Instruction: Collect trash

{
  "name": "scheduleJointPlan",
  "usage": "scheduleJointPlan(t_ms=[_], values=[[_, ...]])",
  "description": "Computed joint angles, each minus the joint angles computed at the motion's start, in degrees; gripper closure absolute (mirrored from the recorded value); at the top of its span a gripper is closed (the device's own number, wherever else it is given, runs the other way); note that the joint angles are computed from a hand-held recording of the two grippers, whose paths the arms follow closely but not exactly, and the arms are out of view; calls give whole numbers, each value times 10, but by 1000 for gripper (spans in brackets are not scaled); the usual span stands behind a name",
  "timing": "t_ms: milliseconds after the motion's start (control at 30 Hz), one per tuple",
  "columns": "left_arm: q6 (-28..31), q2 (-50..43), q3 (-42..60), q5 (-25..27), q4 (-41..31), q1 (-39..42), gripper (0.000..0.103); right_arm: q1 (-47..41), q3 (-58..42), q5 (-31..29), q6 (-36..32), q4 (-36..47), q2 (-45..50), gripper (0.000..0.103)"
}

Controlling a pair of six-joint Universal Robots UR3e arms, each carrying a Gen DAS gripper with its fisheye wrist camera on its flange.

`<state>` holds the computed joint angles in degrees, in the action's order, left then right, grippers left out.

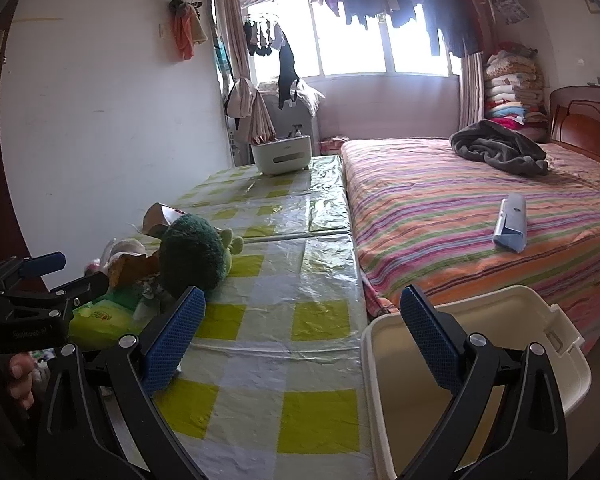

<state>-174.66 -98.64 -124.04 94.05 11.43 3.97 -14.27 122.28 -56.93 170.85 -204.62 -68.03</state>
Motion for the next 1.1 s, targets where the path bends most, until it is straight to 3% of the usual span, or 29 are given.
scheduleJointPlan(t_ms=[500, 767, 867, 933, 1100], values=[[8, 86, -35, -40, -35, 102, 7, 78, -75, -27, 9, 34, 6, 6], [17, 168, -67, -156, -79, 286, 7, 151, -221, -26, -50, 215, 55, 6], [28, 192, -81, -224, -111, 363, 7, 164, -240, 2, -88, 305, 56, 6], [42, 192, -87, -232, -117, 388, 7, 175, -242, 3, -113, 353, 55, 6], [61, 168, -84, -247, -137, 421, 7, 202, -223, -24, -148, 369, 58, 6]])
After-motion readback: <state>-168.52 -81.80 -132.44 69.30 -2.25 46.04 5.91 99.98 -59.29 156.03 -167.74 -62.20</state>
